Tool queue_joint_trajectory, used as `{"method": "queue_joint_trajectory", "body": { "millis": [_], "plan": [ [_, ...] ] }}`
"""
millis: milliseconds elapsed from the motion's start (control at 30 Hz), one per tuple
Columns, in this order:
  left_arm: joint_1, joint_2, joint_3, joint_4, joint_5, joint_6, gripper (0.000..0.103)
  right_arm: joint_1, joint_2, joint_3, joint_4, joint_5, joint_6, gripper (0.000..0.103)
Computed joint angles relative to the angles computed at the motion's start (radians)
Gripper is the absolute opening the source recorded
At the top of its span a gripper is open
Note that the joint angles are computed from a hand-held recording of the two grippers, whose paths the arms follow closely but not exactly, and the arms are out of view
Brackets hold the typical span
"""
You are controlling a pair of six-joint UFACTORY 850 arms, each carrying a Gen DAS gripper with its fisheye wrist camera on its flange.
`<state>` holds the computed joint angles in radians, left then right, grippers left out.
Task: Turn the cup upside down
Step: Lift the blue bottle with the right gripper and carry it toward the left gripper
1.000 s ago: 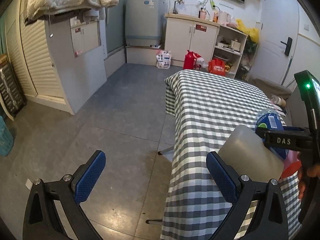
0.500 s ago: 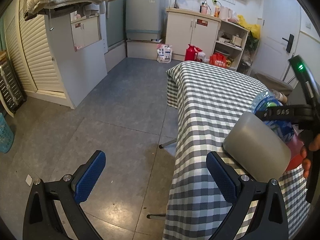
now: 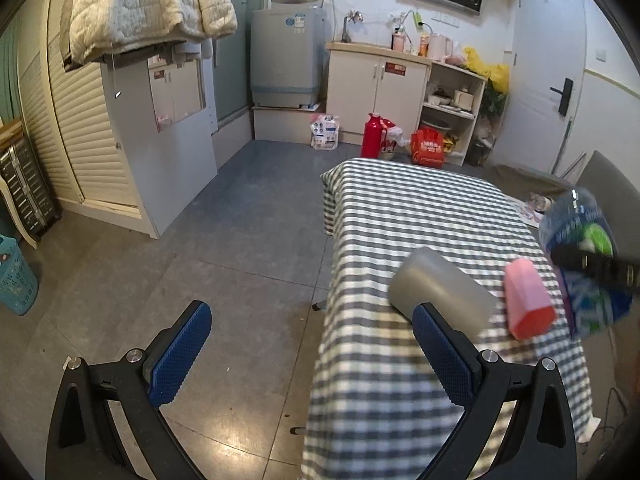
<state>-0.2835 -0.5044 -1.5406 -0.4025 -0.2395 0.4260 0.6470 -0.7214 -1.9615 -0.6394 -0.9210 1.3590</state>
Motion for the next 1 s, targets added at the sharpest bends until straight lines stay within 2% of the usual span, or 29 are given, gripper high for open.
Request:
{"method": "queue_joint_trajectory", "body": {
  "millis": [233, 400, 567, 1000],
  "plan": [
    [-0.021, 0.1, 0.148, -0.031, 0.036, 0.039, 0.103, 0.072, 0.076, 0.189, -0.016, 0.026, 0.153, 0.065],
    [-0.03, 0.118, 0.203, 0.059, 0.036, -0.052, 0.103, 0.079, 0.074, 0.251, 0.01, 0.074, 0.194, 0.065],
    [-0.046, 0.106, 0.207, 0.209, 0.038, -0.191, 0.103, 0.076, 0.068, 0.278, 0.035, 0.107, 0.187, 0.065],
    [-0.082, 0.054, 0.179, 0.377, 0.007, -0.359, 0.103, 0.048, 0.074, 0.342, 0.071, 0.198, 0.156, 0.066]
  ]
}}
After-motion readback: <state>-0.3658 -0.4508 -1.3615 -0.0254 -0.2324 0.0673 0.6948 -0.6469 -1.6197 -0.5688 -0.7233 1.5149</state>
